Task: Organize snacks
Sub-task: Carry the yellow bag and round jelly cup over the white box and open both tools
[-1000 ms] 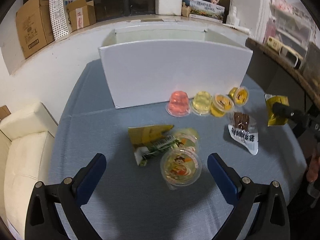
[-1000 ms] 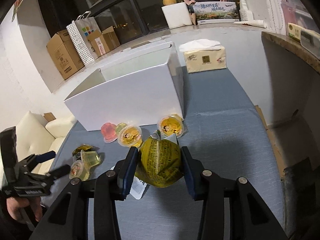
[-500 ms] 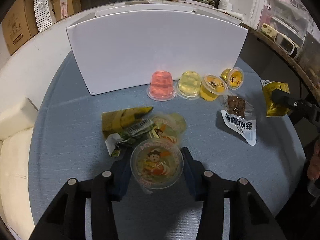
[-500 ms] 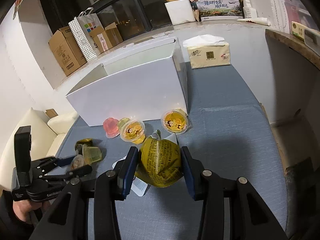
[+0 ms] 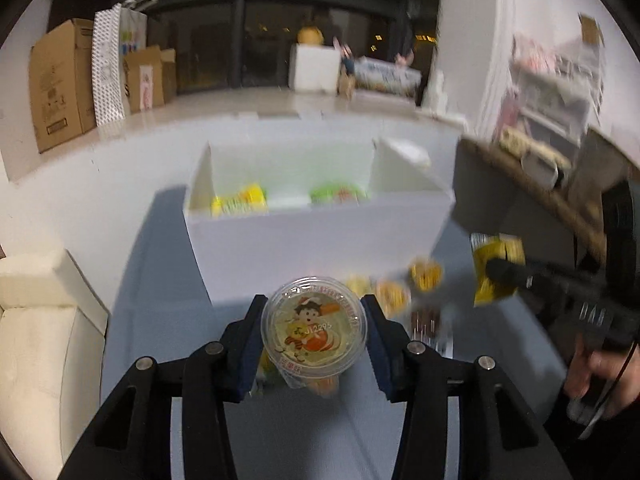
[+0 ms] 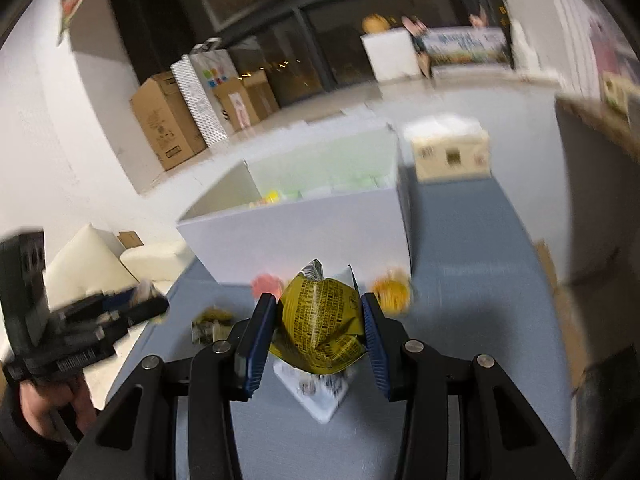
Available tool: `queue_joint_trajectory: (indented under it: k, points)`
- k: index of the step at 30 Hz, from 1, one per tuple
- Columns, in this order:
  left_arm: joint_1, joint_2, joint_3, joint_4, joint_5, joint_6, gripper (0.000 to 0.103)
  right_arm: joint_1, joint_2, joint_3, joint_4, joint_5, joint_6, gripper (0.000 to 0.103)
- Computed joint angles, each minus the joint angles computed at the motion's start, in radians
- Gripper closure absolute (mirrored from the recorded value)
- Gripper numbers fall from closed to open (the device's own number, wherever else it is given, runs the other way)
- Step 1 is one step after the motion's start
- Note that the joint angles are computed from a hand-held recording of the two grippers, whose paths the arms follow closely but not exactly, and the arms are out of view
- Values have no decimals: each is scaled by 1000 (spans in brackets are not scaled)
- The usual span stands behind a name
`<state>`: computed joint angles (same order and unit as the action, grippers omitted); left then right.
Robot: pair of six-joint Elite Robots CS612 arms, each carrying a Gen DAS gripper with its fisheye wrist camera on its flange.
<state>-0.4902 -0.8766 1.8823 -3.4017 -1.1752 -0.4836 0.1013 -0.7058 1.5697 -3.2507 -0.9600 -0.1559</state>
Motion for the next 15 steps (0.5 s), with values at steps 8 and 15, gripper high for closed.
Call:
queue_joint_trajectory:
  k: [8, 15]
  points:
    - [73, 26, -166, 101, -3, 30, 52, 35, 32, -176, 96, -46, 3, 56]
    - [114, 79, -298, 243, -19, 18, 50, 65, 99, -354, 234, -100, 2, 55]
